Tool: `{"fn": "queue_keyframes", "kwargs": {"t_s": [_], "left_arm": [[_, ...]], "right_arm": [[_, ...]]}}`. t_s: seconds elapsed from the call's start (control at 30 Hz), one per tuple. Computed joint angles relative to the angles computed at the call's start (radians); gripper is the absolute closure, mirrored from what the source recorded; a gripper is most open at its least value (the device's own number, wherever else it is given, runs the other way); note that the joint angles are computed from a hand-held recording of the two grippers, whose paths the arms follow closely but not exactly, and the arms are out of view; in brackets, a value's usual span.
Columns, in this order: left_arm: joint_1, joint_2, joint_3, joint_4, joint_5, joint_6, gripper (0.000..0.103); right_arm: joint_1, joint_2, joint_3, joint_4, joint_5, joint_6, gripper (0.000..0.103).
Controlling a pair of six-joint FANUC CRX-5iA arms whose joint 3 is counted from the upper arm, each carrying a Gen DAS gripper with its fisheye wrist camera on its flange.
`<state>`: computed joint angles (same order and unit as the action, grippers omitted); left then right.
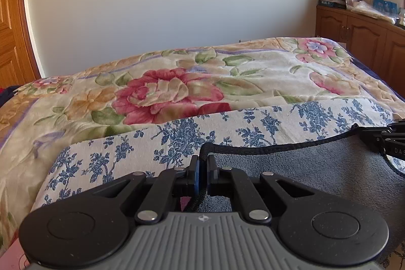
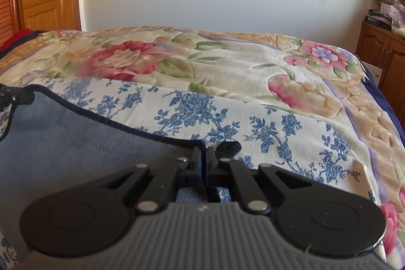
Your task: Fold towel
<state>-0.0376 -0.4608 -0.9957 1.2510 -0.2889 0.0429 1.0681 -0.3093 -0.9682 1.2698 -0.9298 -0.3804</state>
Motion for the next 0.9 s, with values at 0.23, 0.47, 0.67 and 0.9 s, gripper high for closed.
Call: {"fn": "queue_keyframes", "kwargs": {"t_s": [0.23,0.47,0.67,0.9], "left_arm": [[0.013,-0.014,-0.009,-0.015,0.000,0.036,0.057],[0.050,-0.098,-0.026,-0.039,-0.029,0.061,0.031],[0.142,-0.194,0.008,-0.186,-0.154,0.172,0.021],[0.233,-0.316,0.047,-0.264,-0.279,0.268,0.007]], "right_arm": [[0.021,-0.016,0.003,-0.027,-0.023,-0.011,0.088],[0.101,-0.055,0.008,-0.077,-0.124,-0.021,0.052],[0.214,-0.104,0.031,-0.125,-0.246,-0.016,0.052],[0.357,-0.149,0.074,-0.156,-0.407,-0.008,0.050]]}}
